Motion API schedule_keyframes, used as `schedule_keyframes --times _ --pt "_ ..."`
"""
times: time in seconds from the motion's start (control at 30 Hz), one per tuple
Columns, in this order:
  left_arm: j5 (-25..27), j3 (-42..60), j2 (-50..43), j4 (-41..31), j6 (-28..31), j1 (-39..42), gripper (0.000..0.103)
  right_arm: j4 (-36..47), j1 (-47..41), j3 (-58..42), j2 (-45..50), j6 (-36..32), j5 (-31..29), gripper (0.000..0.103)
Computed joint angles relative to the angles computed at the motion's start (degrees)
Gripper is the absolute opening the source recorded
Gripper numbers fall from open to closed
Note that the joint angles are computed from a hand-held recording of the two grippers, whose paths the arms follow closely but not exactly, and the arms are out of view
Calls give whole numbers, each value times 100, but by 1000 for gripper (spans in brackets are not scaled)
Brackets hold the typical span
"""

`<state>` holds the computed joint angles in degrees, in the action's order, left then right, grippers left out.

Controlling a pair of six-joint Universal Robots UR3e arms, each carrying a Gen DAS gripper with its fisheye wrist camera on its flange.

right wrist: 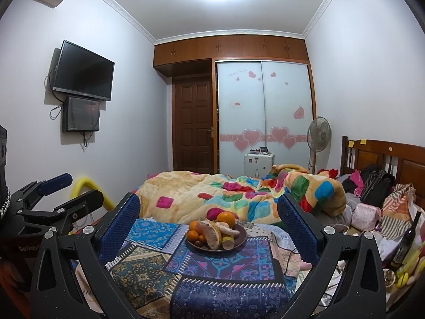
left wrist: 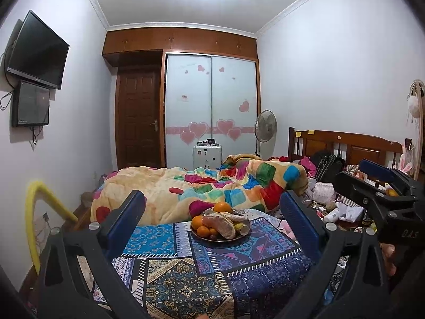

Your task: Organize fruits

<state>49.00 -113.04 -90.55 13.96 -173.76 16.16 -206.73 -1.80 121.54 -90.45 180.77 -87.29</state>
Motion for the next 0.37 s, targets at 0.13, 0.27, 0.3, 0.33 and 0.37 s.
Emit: schedule_keyframes --times 0.13,0.27,0.3,0.33,0.37 --pt "34 -17 22 -2 36 -24 103 4 44 -24 15 -12 -44 103" --pt "13 -14 32 -56 37 -26 103 19 69 -49 35 -6 -66 103" --pt "-6 -10 34 -80 39 -19 103 40 81 -53 28 -7 -78 103" --pt "-26 -6 36 -103 40 -11 103 60 105 -79 41 -5 -101 103" --pt "-34 -2 45 -123 38 -4 103 41 92 -75 47 -5 -87 103"
